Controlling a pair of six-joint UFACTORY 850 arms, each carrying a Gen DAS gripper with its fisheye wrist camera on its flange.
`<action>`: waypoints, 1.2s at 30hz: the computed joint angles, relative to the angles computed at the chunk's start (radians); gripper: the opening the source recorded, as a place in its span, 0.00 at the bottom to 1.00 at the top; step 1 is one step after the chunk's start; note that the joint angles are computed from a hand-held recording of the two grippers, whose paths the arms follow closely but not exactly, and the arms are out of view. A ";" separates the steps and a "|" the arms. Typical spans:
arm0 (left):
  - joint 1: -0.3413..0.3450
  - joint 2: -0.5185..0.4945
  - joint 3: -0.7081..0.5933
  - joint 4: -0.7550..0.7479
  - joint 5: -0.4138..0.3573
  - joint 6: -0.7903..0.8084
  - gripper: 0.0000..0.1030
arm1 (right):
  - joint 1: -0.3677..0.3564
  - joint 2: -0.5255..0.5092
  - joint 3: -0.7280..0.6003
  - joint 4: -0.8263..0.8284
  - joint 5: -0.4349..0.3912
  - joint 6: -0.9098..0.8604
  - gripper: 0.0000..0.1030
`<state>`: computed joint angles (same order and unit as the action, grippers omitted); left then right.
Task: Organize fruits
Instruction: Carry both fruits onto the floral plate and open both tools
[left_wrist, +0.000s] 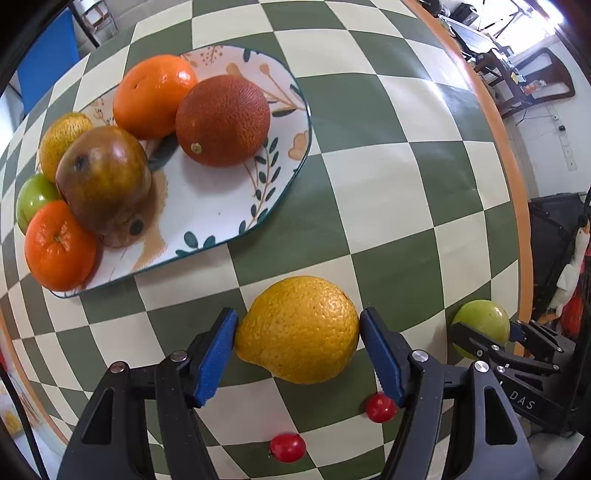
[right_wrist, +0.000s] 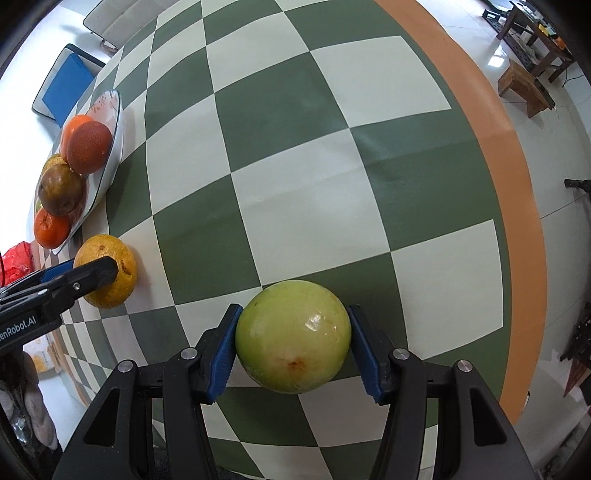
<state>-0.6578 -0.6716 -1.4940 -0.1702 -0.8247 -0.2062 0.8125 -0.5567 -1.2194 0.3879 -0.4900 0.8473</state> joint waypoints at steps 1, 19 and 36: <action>-0.007 -0.002 -0.007 0.009 -0.002 -0.013 0.64 | -0.002 0.002 0.005 -0.001 0.004 -0.002 0.58; 0.073 0.032 -0.117 0.042 0.014 -0.158 0.64 | -0.076 0.004 -0.069 0.373 0.125 -0.366 0.58; 0.116 0.018 -0.071 -0.068 0.037 -0.257 0.64 | -0.184 -0.519 -0.891 0.334 -0.177 -0.476 0.58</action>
